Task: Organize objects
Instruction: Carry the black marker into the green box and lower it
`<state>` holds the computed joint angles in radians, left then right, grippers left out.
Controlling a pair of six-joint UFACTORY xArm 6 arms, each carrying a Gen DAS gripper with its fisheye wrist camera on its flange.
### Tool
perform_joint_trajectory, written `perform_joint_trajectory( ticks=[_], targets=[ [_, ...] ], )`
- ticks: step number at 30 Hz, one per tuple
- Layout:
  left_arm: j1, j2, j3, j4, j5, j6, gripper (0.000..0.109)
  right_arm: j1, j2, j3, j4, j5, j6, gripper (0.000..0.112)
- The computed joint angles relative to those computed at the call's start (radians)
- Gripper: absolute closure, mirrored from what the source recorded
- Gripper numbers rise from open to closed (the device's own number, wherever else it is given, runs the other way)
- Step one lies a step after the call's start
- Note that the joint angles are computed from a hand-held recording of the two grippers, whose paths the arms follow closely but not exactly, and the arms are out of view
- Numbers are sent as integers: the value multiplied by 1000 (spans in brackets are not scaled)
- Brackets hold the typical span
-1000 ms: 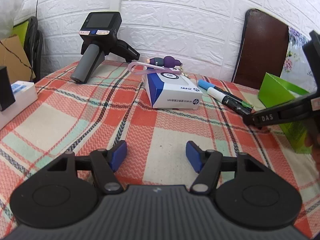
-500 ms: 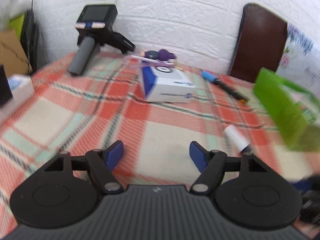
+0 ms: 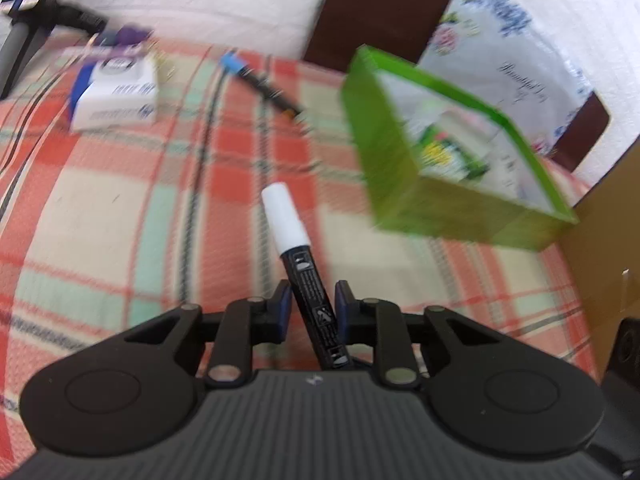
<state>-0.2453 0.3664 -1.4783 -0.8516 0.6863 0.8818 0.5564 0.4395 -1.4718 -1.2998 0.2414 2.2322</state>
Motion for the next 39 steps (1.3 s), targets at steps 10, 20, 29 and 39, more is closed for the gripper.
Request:
perform_joint_trajectory(
  ticks=[10,20,29,39],
  targets=[
    [-198,68,-235,-102,21,171,88,-4,-290,246,-287,378,173,94],
    [-356,403,-653,143,-22,-70,80,-177,-404,430,-204,444,121,90],
    [-337,290,-451,125,-168,-25,72,-55,-370,422,-219,664,82,74],
    [-290,69,-129,138,-320,13,70,109,-390,408,-122,791,75,73]
  ],
)
